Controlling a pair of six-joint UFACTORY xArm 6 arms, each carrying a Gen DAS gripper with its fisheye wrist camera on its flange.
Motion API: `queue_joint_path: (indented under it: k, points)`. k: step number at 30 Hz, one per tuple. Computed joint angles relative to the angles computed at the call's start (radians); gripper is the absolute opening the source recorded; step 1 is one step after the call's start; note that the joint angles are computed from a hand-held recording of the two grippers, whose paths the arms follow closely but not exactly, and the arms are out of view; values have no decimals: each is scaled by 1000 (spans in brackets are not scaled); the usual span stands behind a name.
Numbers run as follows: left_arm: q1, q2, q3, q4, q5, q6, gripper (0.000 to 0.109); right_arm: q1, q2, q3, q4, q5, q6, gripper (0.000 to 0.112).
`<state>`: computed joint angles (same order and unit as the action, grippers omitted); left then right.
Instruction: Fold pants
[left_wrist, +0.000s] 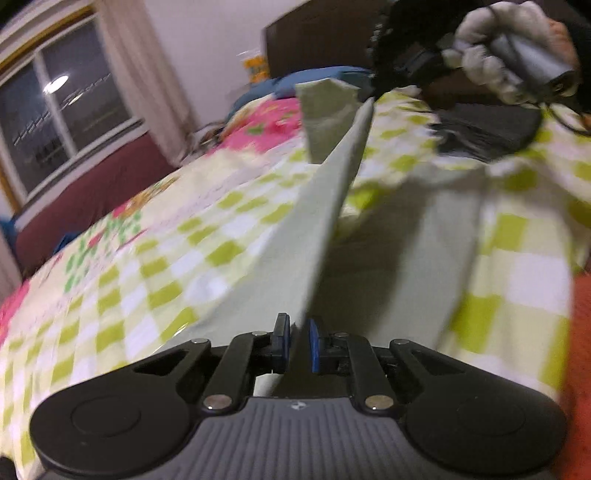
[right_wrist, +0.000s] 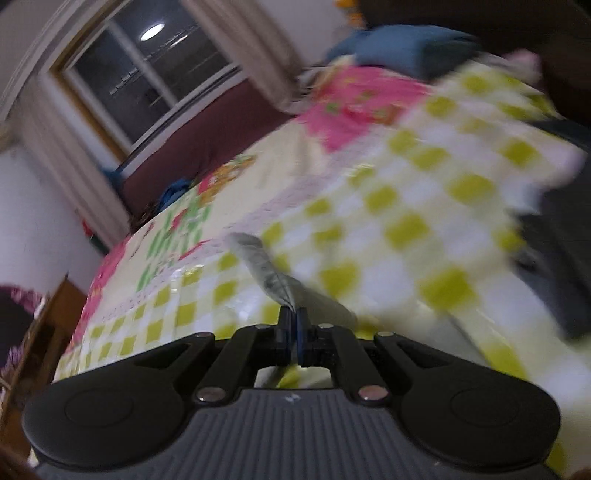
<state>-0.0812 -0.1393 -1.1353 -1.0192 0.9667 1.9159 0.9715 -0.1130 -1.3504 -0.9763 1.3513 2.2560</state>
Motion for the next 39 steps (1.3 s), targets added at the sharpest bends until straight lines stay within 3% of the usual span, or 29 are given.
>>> queue_joint_path:
  k: [2,6,11,13,19,23,28,31,33,35,39]
  points:
    - [-18,-42,53,31,-8,28,28,65,-36,81,47,46,114,3]
    - [-55,-90,130,99,-24,45,29,98,-94,274,111,-62,379,4]
    - [-94,-130,198,142,-92,81,29,102,-121,367,28,-108,534,10]
    - [-97,-141,205,154,-93,81,29,89,-143,391,-7,-117,549,16]
    - [-108,-147,210,153,-96,70,29,61,-141,355,30,-66,437,16]
    - [-114,-133,196,132,-88,75,30,90,-160,360,57,0,445,3]
    - [-117,-108,160,82,-105,92,30,47,-182,330,-92,-54,391,3]
    - [-101,-108,127,42,-100,75,30,104,-188,298,-291,36,440,3]
    - [-83,-108,110,27,-77,61,31,162,-184,294,-342,126,471,3]
    - [-80,-108,112,25,-73,62,34,180,-179,310,-284,138,481,3]
    - [-98,-107,147,99,-83,44,34,91,-183,400,-37,-45,499,3]
